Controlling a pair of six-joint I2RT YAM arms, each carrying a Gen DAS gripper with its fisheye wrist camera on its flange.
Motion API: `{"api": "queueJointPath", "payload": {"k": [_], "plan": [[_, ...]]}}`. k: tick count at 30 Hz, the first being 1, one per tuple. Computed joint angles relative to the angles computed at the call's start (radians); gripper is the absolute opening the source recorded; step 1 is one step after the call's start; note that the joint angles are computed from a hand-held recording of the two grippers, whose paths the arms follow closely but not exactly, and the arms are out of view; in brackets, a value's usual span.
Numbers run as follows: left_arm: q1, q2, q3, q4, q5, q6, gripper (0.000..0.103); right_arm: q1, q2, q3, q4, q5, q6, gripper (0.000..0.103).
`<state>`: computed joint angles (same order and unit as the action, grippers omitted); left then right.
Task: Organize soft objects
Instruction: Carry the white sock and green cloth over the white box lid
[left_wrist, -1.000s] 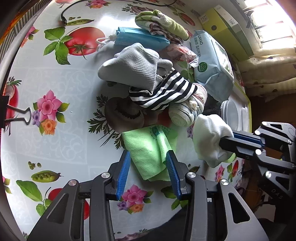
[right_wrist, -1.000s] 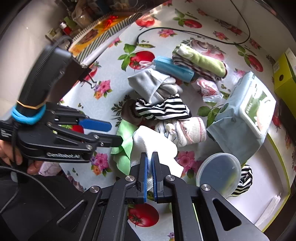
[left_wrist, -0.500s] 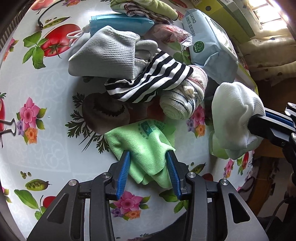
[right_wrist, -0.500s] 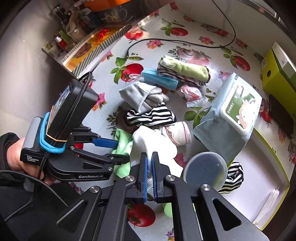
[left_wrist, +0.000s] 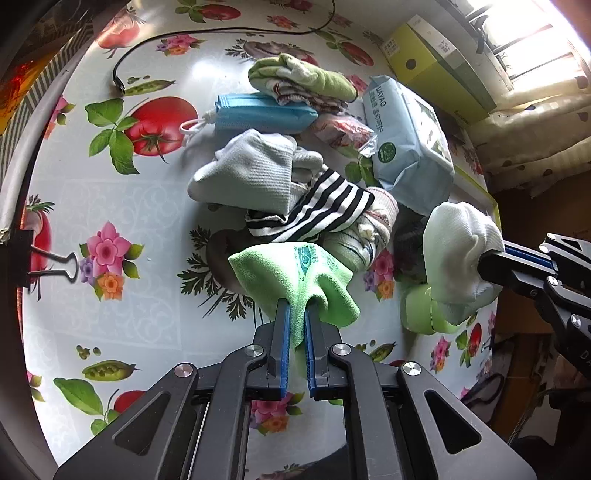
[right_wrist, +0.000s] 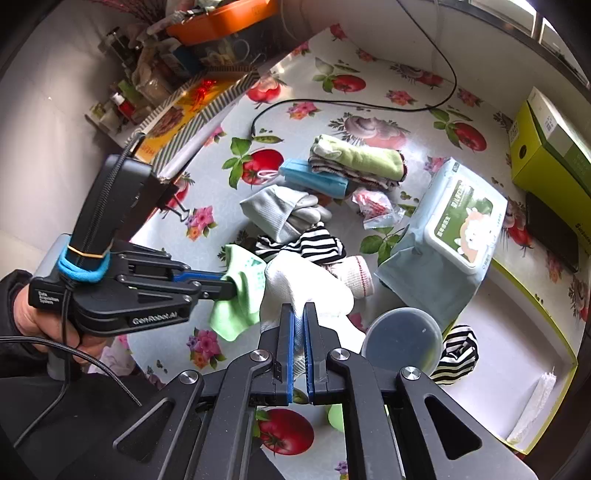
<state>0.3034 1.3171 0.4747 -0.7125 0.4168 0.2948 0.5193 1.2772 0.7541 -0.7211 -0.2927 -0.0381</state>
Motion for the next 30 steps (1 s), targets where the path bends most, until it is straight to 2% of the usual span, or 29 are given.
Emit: {"api": "queueJointPath", "payload": {"k": [3,12,30], "plan": [[0.014,-0.029,0.029,-0.037,0.012,0.008,0.007,-0.023,-0.023,-0.001,-0.008,-0.004,-0.001,0.005],[-0.076,-0.106,0.102,-0.093,0.045,-0.05,0.007,-0.124,-0.098,0.001,-0.047,-0.013,-0.02,0.005],[-0.357,-0.104,0.212,-0.061,0.013,-0.22,0.007,-0.455,-0.164,-0.02,-0.102,-0.069,-0.159,0.005]]}}
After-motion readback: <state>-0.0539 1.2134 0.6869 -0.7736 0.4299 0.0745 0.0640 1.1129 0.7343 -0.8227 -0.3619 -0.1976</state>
